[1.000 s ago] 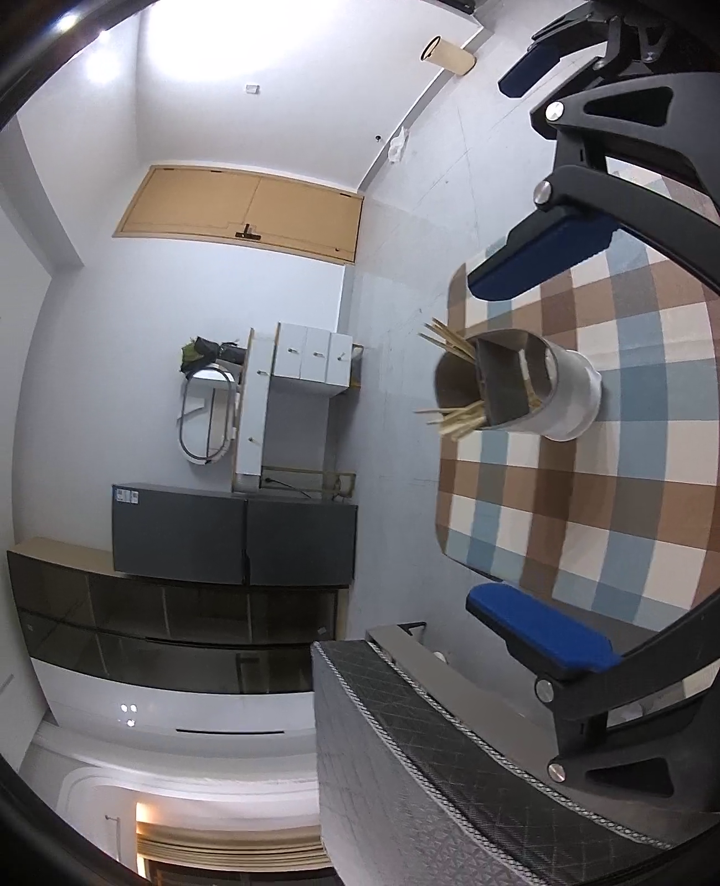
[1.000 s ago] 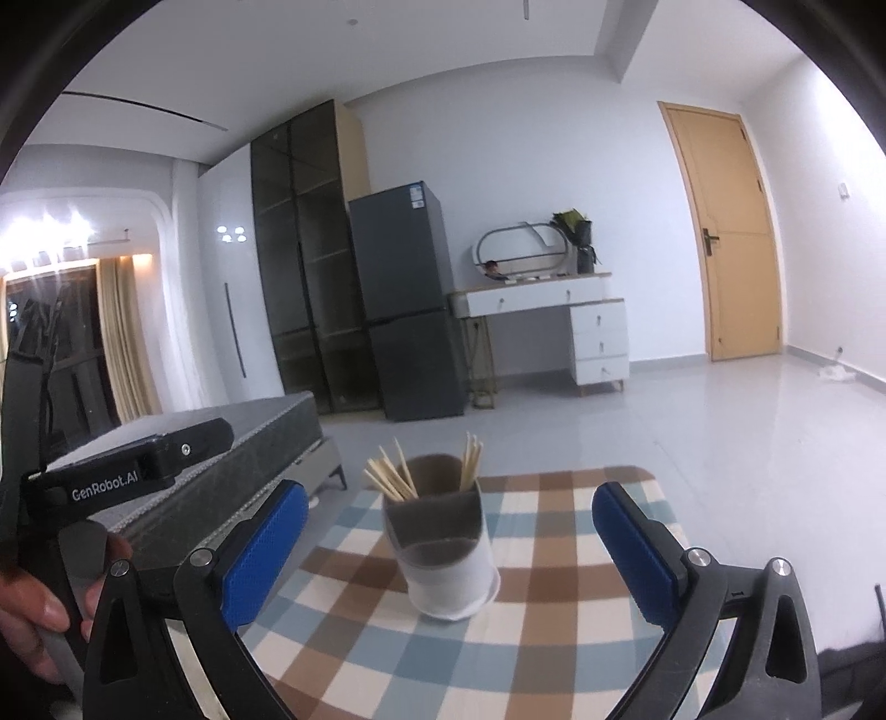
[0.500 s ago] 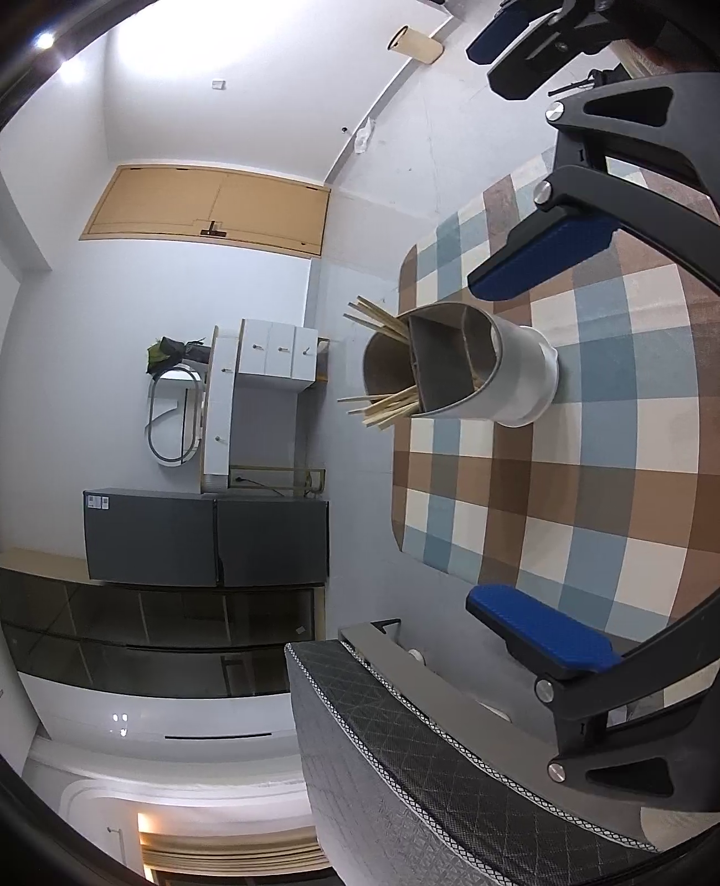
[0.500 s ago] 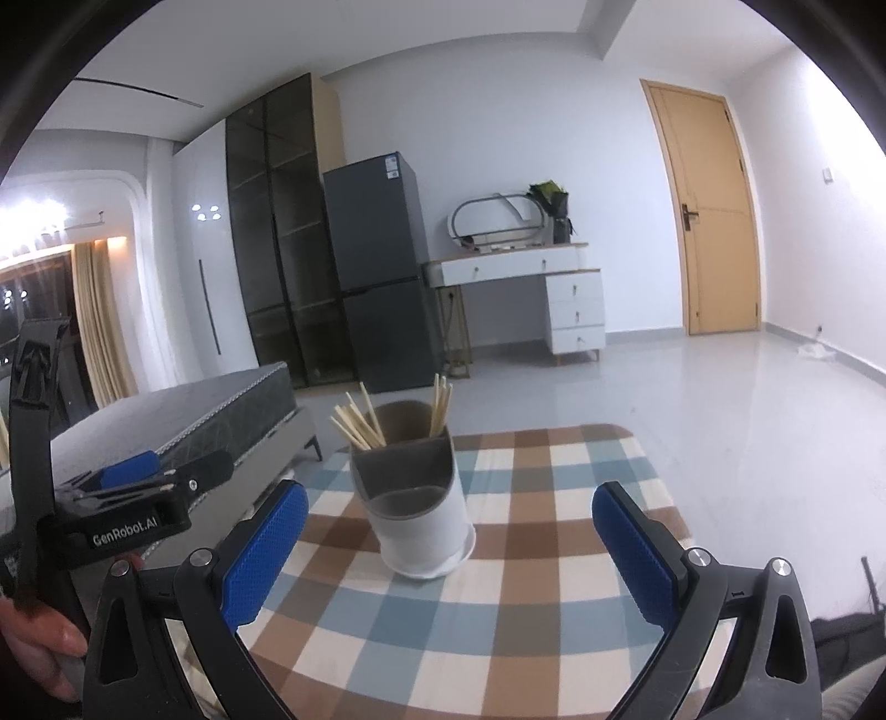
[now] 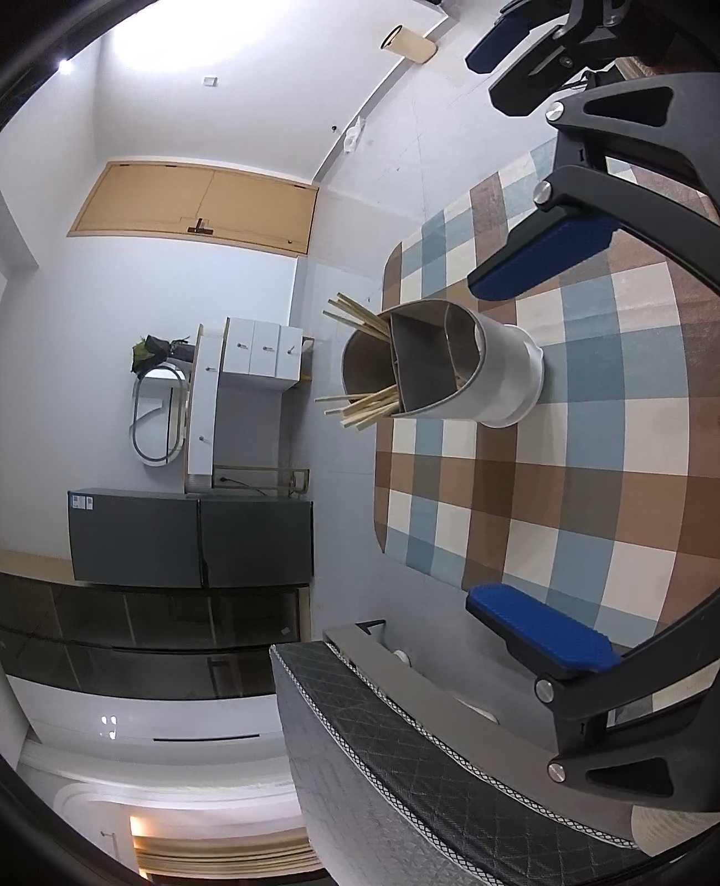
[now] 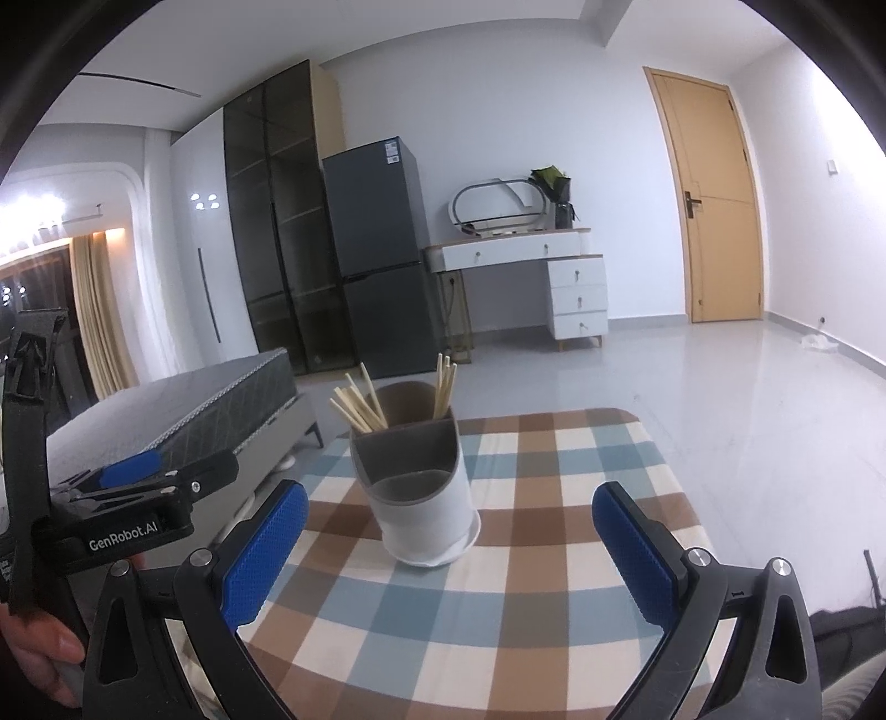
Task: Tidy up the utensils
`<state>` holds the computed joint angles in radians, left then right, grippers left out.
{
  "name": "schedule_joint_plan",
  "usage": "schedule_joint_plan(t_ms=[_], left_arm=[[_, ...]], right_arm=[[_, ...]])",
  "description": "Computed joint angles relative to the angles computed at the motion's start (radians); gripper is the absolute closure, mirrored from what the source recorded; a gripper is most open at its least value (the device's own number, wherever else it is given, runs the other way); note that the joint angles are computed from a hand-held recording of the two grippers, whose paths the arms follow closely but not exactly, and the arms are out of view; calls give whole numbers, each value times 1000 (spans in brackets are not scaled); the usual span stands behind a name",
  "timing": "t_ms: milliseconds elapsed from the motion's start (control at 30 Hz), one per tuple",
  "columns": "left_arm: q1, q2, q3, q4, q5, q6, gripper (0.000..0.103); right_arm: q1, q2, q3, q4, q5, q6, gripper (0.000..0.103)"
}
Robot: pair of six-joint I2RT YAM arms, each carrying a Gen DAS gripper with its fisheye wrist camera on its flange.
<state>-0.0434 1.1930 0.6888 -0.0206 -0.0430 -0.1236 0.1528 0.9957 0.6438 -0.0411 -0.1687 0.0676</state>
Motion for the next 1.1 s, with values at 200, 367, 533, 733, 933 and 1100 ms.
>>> schedule_joint_plan(t_ms=[200, 367, 533, 733, 933, 1100], left_arm=[[-7, 0, 9, -19, -8, -6, 3], [-11, -2, 15, -31, -15, -2, 3], [-9, 4, 20, -34, -17, -7, 3], [2, 10, 26, -44, -2, -11, 3], [8, 19, 33, -46, 7, -14, 3], [9, 21, 35, -49, 14, -16, 3]], right_arm=[[4, -2, -1, -4, 3, -3, 0], [8, -6, -3, -6, 6, -4, 0], [11, -8, -4, -7, 10, -8, 0], [20, -3, -3, -6, 18, -9, 0], [28, 1, -7, 0, 23, -12, 0], [30, 1, -6, -2, 25, -13, 0]])
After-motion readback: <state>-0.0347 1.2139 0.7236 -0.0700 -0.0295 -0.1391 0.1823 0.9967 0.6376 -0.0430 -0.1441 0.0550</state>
